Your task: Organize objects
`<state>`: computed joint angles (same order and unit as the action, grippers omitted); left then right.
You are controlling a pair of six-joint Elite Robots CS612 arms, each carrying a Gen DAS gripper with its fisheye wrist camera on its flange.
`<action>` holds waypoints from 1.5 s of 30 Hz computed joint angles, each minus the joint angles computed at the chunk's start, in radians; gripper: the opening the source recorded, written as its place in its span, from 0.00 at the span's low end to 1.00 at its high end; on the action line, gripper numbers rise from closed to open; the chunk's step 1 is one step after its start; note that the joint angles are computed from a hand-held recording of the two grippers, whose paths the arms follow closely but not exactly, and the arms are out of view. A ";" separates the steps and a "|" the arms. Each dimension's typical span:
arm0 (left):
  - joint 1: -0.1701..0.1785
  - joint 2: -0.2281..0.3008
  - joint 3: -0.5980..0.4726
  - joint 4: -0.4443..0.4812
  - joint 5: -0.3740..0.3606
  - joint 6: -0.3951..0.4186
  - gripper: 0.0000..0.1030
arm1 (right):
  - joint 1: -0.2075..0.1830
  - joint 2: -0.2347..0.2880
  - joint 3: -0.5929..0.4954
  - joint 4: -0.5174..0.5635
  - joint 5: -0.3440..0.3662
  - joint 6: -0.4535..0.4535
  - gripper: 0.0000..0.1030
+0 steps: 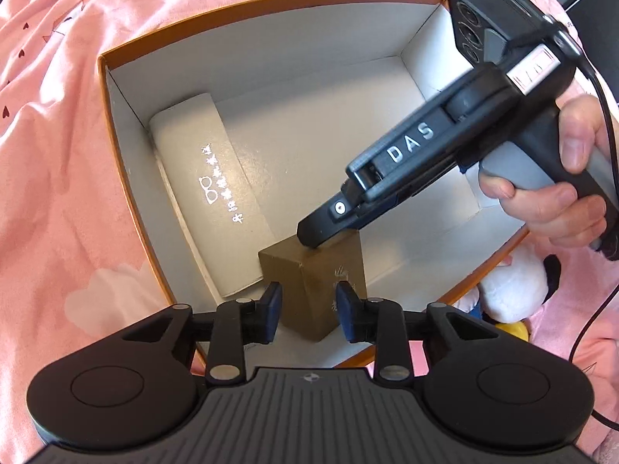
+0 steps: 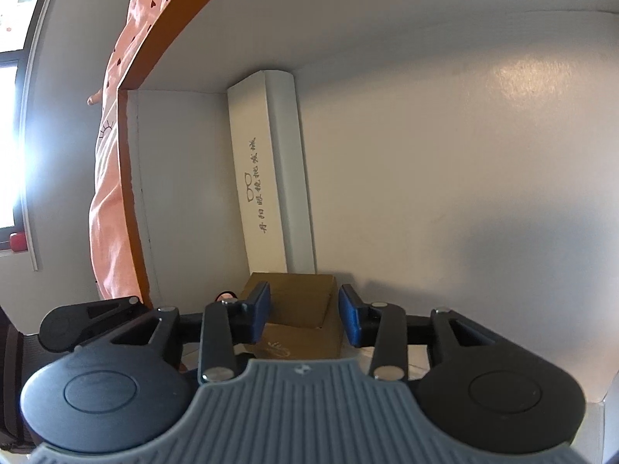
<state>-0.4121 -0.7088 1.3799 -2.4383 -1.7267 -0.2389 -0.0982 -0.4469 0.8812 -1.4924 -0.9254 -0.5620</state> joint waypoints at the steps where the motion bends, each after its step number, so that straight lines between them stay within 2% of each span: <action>1: 0.001 0.000 -0.002 0.003 0.002 0.006 0.36 | -0.001 -0.004 0.006 -0.003 0.004 -0.014 0.38; 2: 0.000 0.000 -0.003 0.004 0.003 0.012 0.36 | -0.001 -0.016 0.023 -0.022 0.003 -0.029 0.36; 4: -0.001 -0.001 -0.006 0.019 0.006 0.026 0.36 | -0.003 -0.033 0.043 -0.031 0.007 -0.076 0.23; 10: -0.002 -0.018 0.007 0.043 0.015 0.061 0.36 | 0.001 -0.047 0.055 0.016 -0.005 -0.177 0.14; 15: -0.003 -0.041 0.038 -0.008 0.047 0.022 0.36 | 0.012 -0.084 0.126 -0.047 -0.034 -0.245 0.14; 20: -0.003 -0.033 0.039 -0.037 0.047 0.005 0.36 | 0.001 -0.089 0.136 -0.116 -0.039 -0.241 0.13; 29: 0.016 -0.034 0.030 -0.062 0.045 -0.024 0.36 | 0.025 -0.067 0.132 -0.060 -0.022 -0.221 0.14; 34: 0.019 -0.028 0.023 -0.068 0.044 -0.016 0.36 | 0.026 -0.073 0.135 -0.091 -0.028 -0.234 0.14; 37: 0.024 -0.028 0.019 -0.090 0.040 -0.008 0.36 | 0.023 -0.090 0.152 -0.159 -0.040 -0.242 0.14; 39: 0.028 -0.025 0.013 -0.105 0.038 -0.004 0.36 | 0.023 -0.102 0.171 -0.244 -0.048 -0.215 0.14; 42: 0.032 -0.021 0.004 -0.124 0.045 -0.007 0.36 | 0.034 -0.111 0.205 -0.432 -0.084 -0.163 0.14; 44: 0.034 -0.015 -0.004 -0.134 0.053 -0.010 0.36 | 0.055 -0.111 0.237 -0.594 -0.149 -0.130 0.14; 45: 0.035 -0.014 -0.007 -0.138 0.057 -0.012 0.36 | 0.056 -0.103 0.231 -0.622 -0.172 -0.137 0.14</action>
